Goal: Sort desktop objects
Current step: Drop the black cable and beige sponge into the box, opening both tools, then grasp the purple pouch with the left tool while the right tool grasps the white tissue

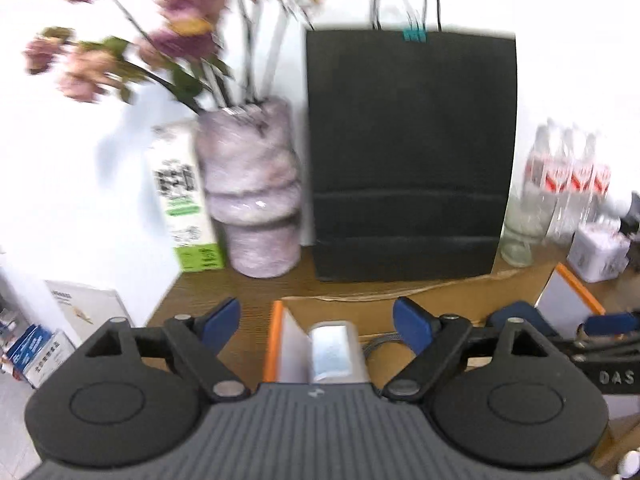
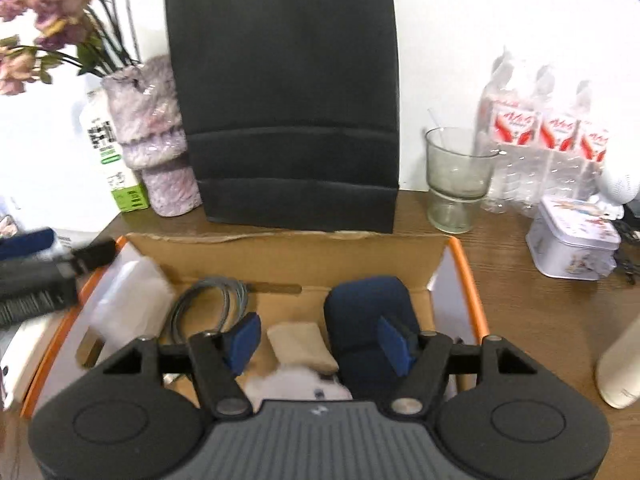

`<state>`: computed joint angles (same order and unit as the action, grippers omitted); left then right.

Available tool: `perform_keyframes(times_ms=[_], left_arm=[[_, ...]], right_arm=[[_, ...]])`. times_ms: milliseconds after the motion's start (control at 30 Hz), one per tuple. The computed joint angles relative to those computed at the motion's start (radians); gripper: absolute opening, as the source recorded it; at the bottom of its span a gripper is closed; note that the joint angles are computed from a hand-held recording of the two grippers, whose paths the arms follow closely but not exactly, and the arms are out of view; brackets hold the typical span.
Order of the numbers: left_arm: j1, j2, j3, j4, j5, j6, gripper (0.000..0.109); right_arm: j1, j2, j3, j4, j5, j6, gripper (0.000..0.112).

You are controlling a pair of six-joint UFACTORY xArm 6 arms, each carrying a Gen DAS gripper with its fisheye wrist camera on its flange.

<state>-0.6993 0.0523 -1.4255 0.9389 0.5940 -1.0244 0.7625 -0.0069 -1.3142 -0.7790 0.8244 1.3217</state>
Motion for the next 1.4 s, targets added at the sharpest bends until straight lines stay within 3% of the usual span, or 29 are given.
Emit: perform_keyframes(times_ms=[100,200,267,367,500,633,733,800,867,1067,1333,1400], left_arm=[[-0.023,-0.154,0.155,0.085,-0.022,-0.102,0.101],[-0.078,-0.349,0.372,0.191,-0.017,-0.246,0.103],[-0.122,-0.448,0.494,0.184,-0.003,-0.275,0.103],[-0.232,-0.553,0.621,0.081,0.125,-0.272,0.103],[-0.339,-0.701,0.782,0.112,0.148,-0.408,0.103],[-0.445,-0.803,0.894,0.164,0.196,-0.494,0.103],[-0.516,-0.789,0.913,0.170,0.288,-0.476,0.103],[-0.571,-0.776,0.902,0.174,0.371,-0.470,0.103],[-0.585,-0.779,0.914,0.232,0.361,-0.501,0.103],[-0.620,-0.722,0.876,0.249,0.390,-0.417,0.103],[-0.591,-0.728,0.879,0.224,0.353,-0.420,0.103],[-0.512,-0.773,0.908,0.203,0.217,-0.400,0.103]], right_arm=[[0.060,-0.110,0.111,-0.068,0.025,0.069,0.072],[0.150,-0.246,0.264,-0.109,0.033,0.160,0.076],[0.219,-0.322,0.355,-0.122,0.048,0.221,0.078],[0.379,-0.386,0.436,-0.152,0.187,0.349,0.078],[0.621,-0.389,0.468,-0.200,0.394,0.506,0.080],[0.760,-0.357,0.485,-0.237,0.454,0.609,0.085],[0.795,-0.346,0.518,-0.259,0.408,0.704,0.085],[0.827,-0.299,0.483,-0.268,0.464,0.696,0.085],[0.851,-0.262,0.454,-0.287,0.521,0.684,0.089],[0.821,-0.289,0.476,-0.257,0.477,0.698,0.089],[0.838,-0.277,0.472,-0.273,0.504,0.711,0.086],[0.847,-0.270,0.463,-0.279,0.525,0.714,0.080]])
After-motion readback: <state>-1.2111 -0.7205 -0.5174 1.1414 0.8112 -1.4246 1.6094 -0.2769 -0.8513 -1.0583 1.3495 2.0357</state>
